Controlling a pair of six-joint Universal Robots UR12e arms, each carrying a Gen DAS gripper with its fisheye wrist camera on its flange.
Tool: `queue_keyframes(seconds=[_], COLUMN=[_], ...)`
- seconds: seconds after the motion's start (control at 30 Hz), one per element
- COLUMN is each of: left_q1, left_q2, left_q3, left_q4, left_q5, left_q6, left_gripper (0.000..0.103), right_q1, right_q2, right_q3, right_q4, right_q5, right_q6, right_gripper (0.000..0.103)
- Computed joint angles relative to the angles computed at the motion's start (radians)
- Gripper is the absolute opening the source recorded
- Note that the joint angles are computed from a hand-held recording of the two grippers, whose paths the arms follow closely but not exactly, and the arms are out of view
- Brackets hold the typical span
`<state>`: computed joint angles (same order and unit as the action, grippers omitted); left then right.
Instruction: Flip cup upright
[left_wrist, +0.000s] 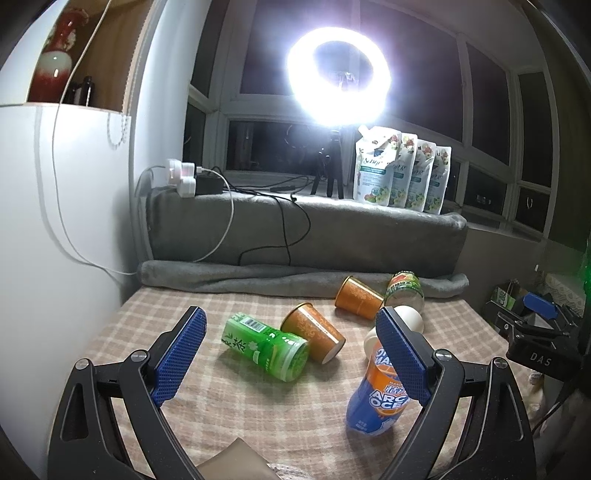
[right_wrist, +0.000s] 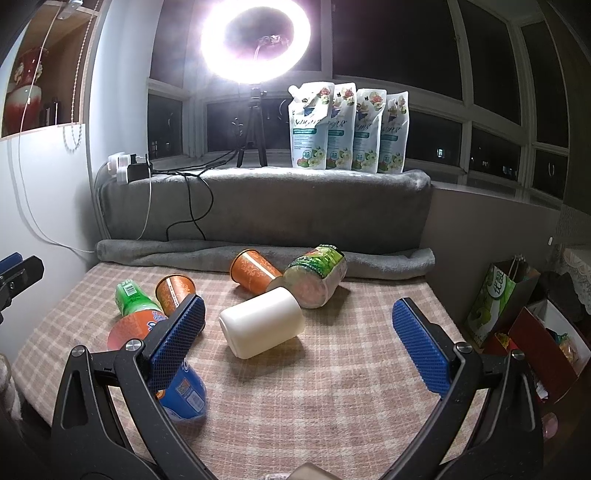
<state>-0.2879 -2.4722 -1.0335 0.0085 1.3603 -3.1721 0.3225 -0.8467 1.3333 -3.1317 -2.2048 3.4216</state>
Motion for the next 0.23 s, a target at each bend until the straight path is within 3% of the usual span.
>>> queue_keyframes(seconds=[0.23], left_q1=[0.000], left_q2=[0.000], left_q3=[0.000], left_q4=[-0.002], left_q5=[-0.001], left_q6=[-0.001], left_gripper=[0.093], right_q1=[0.000], right_q2=[0.001], right_q3=[-0.001], right_q4=[0.002], right_q5=[0.000], right_q6=[0.000], right_gripper=[0.103])
